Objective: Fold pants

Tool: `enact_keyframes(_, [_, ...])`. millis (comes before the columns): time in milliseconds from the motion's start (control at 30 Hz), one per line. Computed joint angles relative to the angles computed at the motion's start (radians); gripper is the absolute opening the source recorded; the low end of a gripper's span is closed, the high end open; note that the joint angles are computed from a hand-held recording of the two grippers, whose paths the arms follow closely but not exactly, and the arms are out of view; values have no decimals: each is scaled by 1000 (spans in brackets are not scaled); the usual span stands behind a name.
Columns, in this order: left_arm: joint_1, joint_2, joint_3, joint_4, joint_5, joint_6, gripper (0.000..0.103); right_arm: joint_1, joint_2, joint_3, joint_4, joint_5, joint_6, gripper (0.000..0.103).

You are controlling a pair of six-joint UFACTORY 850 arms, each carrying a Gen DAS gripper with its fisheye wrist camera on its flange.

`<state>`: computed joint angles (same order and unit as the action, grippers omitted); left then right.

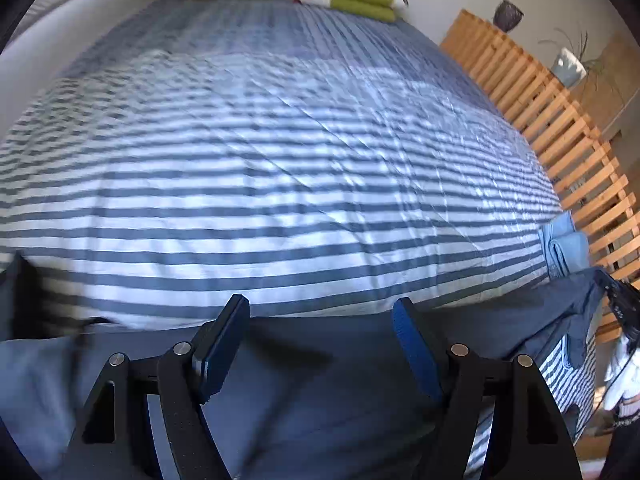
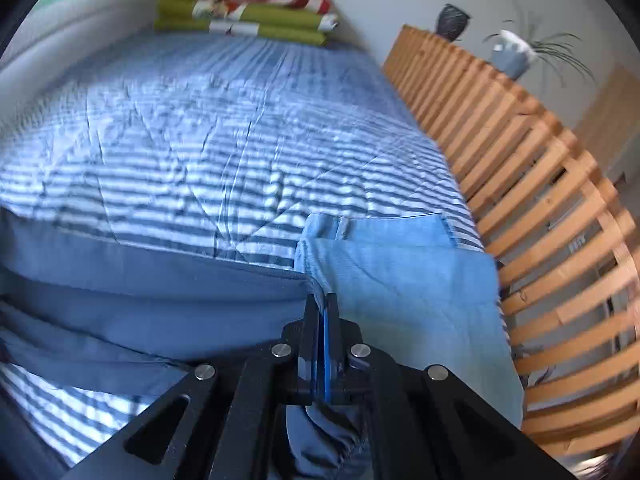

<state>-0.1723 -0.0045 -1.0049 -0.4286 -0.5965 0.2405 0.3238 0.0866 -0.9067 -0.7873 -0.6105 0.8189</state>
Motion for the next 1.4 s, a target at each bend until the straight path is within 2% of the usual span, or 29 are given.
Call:
enact_keyframes(67, [61,74,24,8,-21,18,77,1,57,19,62,1,-65,1])
enact_keyframes(133, [136,142,43,38,-50,2,77,18,90,34,47,-31,-77,1])
enact_keyframes(167, [173,162,48,30,-65,10,77,28,98,39,27,-63,-69,1])
enact_keyframes(200, [250,201,59,2,-99,31,77,36,90,35,10,-114,-61,1])
enact_keyframes(267, [352,241,70,-22,-142,73,77,51,53,20,-8,-198,-90,3])
enact_keyframes(300, [423,270,81,-17,-155,93,78,60,33,7,-3,-224,-107,10])
enact_keyframes(333, [462,280,84,-16,-166,107,78,71,22,-4,-5,-239,-103,23])
enact_keyframes(367, [513,286,86,-22,-186,131,78,84,16,-16,0,-237,-99,31])
enact_keyframes(400, [579,286,85,-39,-216,164,78,103,14,-30,15,-214,-103,44])
enact_keyframes(467, [662,275,81,-66,-245,202,78,143,6,-59,74,-143,-152,46])
enact_keyframes(567, [745,231,71,-122,-292,261,81,219,-92,-150,253,-80,-329,47])
enact_keyframes(600, [754,207,63,-124,-302,267,82,255,-153,-193,321,-72,-404,48])
enact_keyframes(700, [752,138,40,-115,-304,255,83,330,-281,-278,379,-65,-489,50])
enact_keyframes(867, [701,79,29,-36,-238,189,85,407,-435,-383,385,-48,-541,51])
enact_keyframes(967, [705,69,28,-16,-220,189,85,399,-484,-420,479,-30,-631,52])
enact_keyframes(1133, [737,47,19,-86,-249,241,85,373,-518,-457,638,14,-773,55])
enact_keyframes(1233, [723,61,32,-168,-262,351,84,371,-562,-503,714,-5,-831,55])
enact_keyframes(1267, [715,69,37,-186,-266,386,79,370,-566,-507,733,-9,-847,55])
enact_keyframes(1300, [701,75,41,-183,-269,402,65,368,-566,-508,774,-20,-887,52])
enact_keyframes(1367, [671,90,51,-139,-253,389,56,369,-567,-511,803,-32,-919,37])
enact_keyframes(1400, [657,101,58,-112,-230,378,51,373,-561,-506,798,-37,-922,25])
